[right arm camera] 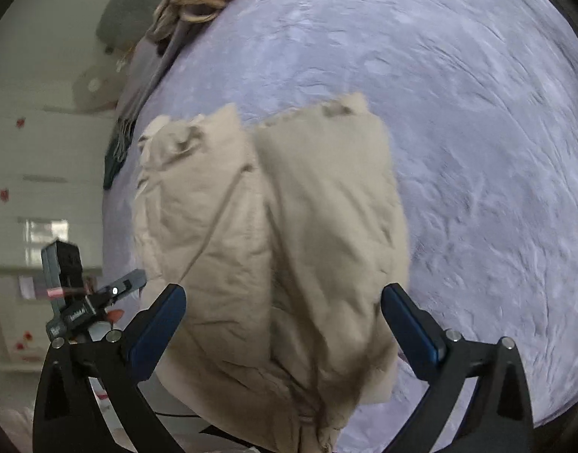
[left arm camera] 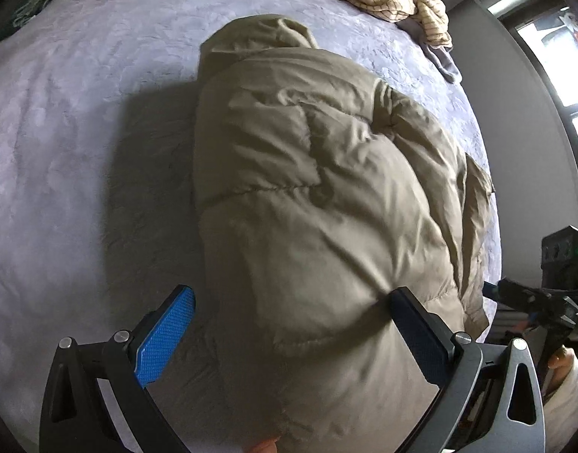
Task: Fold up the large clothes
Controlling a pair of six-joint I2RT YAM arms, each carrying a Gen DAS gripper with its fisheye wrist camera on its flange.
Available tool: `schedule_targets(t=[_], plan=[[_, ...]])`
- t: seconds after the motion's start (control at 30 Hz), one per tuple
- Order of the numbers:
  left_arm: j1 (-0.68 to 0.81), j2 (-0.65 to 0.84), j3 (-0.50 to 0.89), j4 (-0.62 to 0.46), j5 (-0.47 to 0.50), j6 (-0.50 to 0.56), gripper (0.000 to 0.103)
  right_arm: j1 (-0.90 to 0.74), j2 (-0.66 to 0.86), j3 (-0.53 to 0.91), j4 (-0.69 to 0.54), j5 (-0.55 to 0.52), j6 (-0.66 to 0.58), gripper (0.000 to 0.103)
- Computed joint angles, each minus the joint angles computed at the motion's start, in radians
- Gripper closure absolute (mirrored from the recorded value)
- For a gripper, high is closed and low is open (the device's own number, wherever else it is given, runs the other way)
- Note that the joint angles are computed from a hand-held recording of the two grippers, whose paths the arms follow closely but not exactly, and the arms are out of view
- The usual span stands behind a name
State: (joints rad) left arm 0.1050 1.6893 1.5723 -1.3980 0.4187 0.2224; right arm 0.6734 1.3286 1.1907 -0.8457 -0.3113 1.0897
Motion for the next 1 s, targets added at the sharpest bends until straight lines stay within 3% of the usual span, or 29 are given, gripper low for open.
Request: schedule_targets(t=[0.07,0.13,0.37,0.53,0.6,0.73,1.0], plan=[[-0.004,0.024,0.019,0.001,0.021,0.012,0.000,0.009,0.122,0.104,-0.096,0.004,-0.094,0.000],[0.001,0.062,0.038,0.001,0.053,0.039,0.000,0.004,0.171,0.121,-0.117,0.009,-0.139,0.000],[0.069,0.250,0.097,-0.045,0.215,0.113,0.000,-0.162,0.153,-0.142,0.148,-0.259,-0.144,0.000],[0.088,0.385,0.117,-0.092,0.357,0.110,0.000,-0.206,0.184,-0.207,0.298,-0.359,-0.164,0.000],[0.069,0.383,0.110,-0.071,0.358,0.086,0.000,-0.212,0.200,-0.212,0.344,-0.384,-0.162,0.000],[0.040,0.370,0.100,-0.031,0.334,0.035,0.000,-0.205,0.315,-0.221,0.567,-0.467,-0.097,0.000],[0.007,0.343,0.036,0.056,0.342,-0.014,0.000,-0.199,0.325,-0.240,0.609,-0.450,-0.040,0.000]])
